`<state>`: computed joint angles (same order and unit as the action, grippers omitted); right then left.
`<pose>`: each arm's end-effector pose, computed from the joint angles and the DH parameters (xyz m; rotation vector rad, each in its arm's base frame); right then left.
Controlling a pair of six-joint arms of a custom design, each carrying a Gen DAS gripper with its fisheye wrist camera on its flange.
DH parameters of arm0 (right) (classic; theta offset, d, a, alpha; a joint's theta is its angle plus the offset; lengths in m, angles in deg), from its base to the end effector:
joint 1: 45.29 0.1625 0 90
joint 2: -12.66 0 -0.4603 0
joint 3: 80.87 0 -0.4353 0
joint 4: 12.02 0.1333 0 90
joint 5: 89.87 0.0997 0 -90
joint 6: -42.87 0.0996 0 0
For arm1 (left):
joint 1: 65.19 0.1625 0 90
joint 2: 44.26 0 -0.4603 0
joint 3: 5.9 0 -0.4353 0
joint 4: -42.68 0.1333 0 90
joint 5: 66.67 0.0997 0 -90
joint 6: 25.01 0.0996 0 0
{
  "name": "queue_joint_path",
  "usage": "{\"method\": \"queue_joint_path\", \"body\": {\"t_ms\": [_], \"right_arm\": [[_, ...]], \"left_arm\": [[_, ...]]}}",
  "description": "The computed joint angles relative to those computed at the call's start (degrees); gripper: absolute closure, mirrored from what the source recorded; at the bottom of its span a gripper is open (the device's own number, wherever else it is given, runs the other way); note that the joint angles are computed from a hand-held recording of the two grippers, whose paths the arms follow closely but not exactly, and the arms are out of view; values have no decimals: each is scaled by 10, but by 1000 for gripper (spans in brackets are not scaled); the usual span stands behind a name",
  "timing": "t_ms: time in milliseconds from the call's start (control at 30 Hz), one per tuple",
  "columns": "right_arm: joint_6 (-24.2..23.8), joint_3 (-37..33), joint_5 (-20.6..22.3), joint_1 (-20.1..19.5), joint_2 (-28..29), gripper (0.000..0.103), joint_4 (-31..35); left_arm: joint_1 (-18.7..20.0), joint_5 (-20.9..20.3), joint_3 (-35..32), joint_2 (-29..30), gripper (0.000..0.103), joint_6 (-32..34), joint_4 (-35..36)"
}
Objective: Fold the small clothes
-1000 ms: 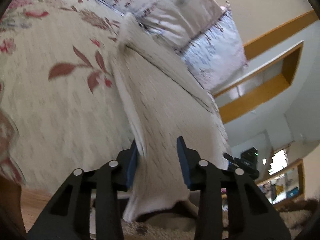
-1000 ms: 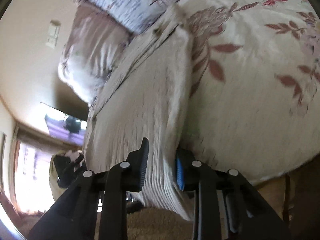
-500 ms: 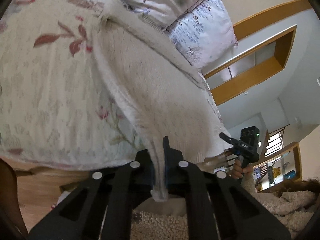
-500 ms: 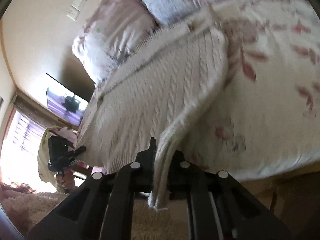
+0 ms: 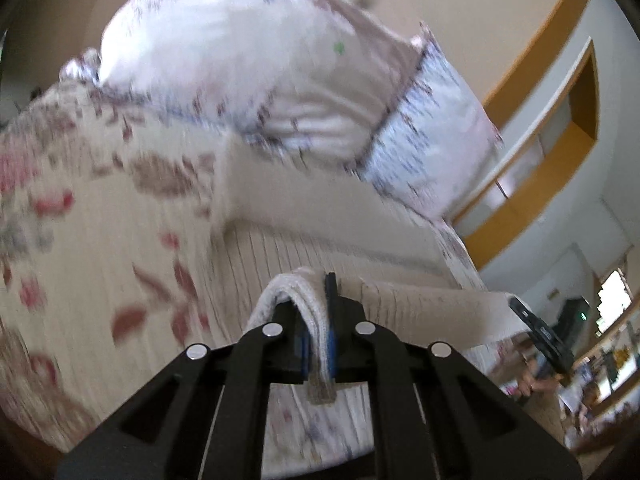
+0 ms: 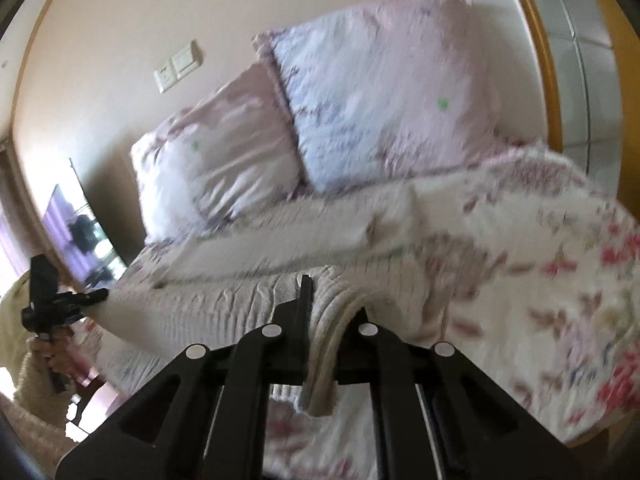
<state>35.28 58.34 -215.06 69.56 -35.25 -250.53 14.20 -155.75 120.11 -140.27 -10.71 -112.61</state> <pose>0.2458 -0.3502 0.1086 0.2659 -2.3670 1.3771 0.0465 -0.4845 0.3789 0.6312 2.8929 -0.9406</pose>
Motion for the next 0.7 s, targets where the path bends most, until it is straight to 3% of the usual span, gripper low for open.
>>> {"method": "queue_joint_path", "body": {"t_ms": [167,400,567,700], "right_arm": [[-74,-65,-31,-5,14,96,-10],[-109,-151,-27,-34,17,96,38],[-78,-189,-10,-72,26,96,83],[-8,-207,-5,-116,30,96,173]], "left_arm": [[-27,39,-41,52,97,-7,-49],[-51,79,-118,140,97,-7,-93],[-36,79,-180,216,97,-36,-89],[-14,92,-223,271,97,-69,-51]]}}
